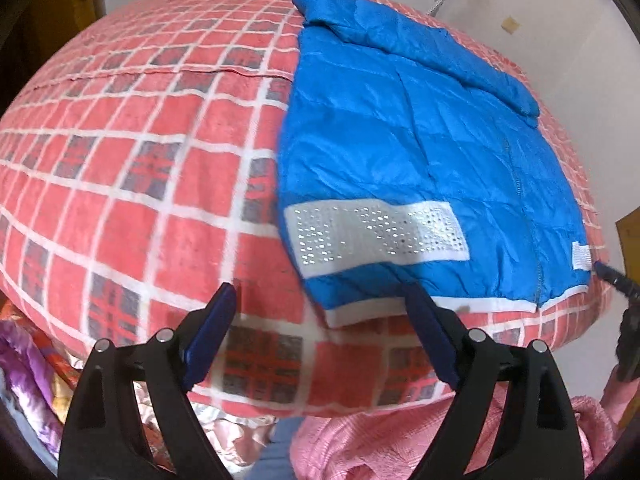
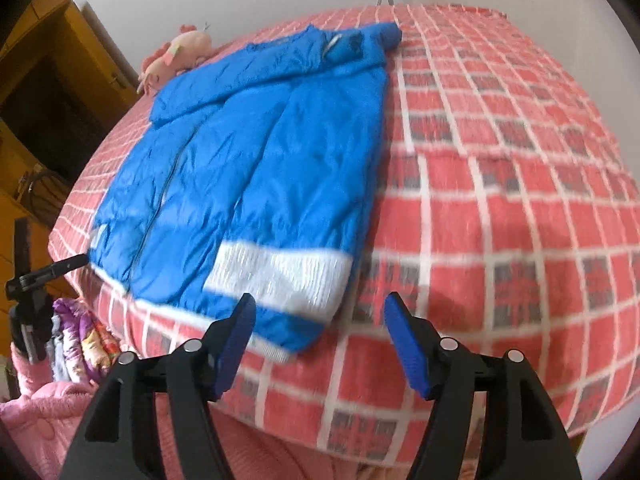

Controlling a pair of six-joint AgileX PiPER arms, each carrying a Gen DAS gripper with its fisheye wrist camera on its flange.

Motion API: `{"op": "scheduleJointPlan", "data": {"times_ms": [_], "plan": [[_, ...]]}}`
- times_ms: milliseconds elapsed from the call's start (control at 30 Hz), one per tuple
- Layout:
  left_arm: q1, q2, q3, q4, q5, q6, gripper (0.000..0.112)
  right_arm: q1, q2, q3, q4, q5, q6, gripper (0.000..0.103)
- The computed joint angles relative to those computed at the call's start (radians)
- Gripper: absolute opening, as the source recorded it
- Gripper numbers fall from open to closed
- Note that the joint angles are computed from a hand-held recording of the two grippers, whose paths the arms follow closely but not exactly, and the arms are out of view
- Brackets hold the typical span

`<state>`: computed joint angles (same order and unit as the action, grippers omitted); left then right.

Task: Fold large clothes
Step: 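Move both grippers to the white-banded hem of the blue jacket, then grasp the hem with the left gripper while the right gripper grasps beside it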

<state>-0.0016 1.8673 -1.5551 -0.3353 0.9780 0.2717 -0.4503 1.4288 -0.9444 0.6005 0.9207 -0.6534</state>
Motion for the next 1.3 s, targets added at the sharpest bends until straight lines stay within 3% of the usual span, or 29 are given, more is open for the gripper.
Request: {"op": "scheduleJointPlan", "data": {"times_ms": [133, 333, 400, 467, 567, 833, 900, 967, 1067, 1167, 1300], "plan": [[0.002, 0.015, 0.0, -0.038, -0.007, 0.021, 0.085, -0.02, 0.026, 0.028, 0.079, 0.03, -0.062, 0.067], [-0.03, 0.025, 0.006, -0.057, -0.039, 0.023, 0.083, 0.009, 0.094, 0.028, 0.13, 0.0, -0.075, 0.065], [-0.04, 0.023, 0.013, -0.051, -0.055, 0.01, 0.077, 0.013, 0.097, 0.028, 0.151, 0.003, -0.093, 0.051], [-0.051, 0.014, 0.022, -0.059, -0.063, 0.015, 0.061, 0.031, 0.098, 0.027, 0.151, -0.002, -0.103, 0.032], [-0.052, 0.006, 0.024, -0.085, -0.054, 0.031, 0.049, 0.039, 0.091, 0.032, 0.152, -0.006, -0.114, 0.03], [-0.039, 0.018, 0.041, -0.129, -0.068, 0.065, 0.051, 0.031, 0.112, 0.036, 0.176, -0.008, -0.151, 0.028], [-0.043, 0.006, 0.055, -0.122, -0.087, 0.056, 0.042, 0.035, 0.096, 0.048, 0.18, -0.025, -0.169, 0.021], [-0.037, -0.004, 0.063, -0.132, -0.097, 0.05, 0.025, 0.029, 0.083, 0.053, 0.195, -0.025, -0.185, 0.014], [-0.019, -0.029, 0.084, -0.174, -0.111, 0.083, 0.013, -0.001, 0.067, 0.058, 0.238, 0.002, -0.228, 0.011], [-0.019, -0.033, 0.091, -0.185, -0.122, 0.114, 0.012, -0.015, 0.057, 0.058, 0.265, 0.01, -0.268, 0.011], [-0.015, -0.002, 0.086, -0.184, -0.12, 0.131, 0.012, 0.048, 0.105, 0.057, 0.196, -0.057, -0.204, 0.011]]}}
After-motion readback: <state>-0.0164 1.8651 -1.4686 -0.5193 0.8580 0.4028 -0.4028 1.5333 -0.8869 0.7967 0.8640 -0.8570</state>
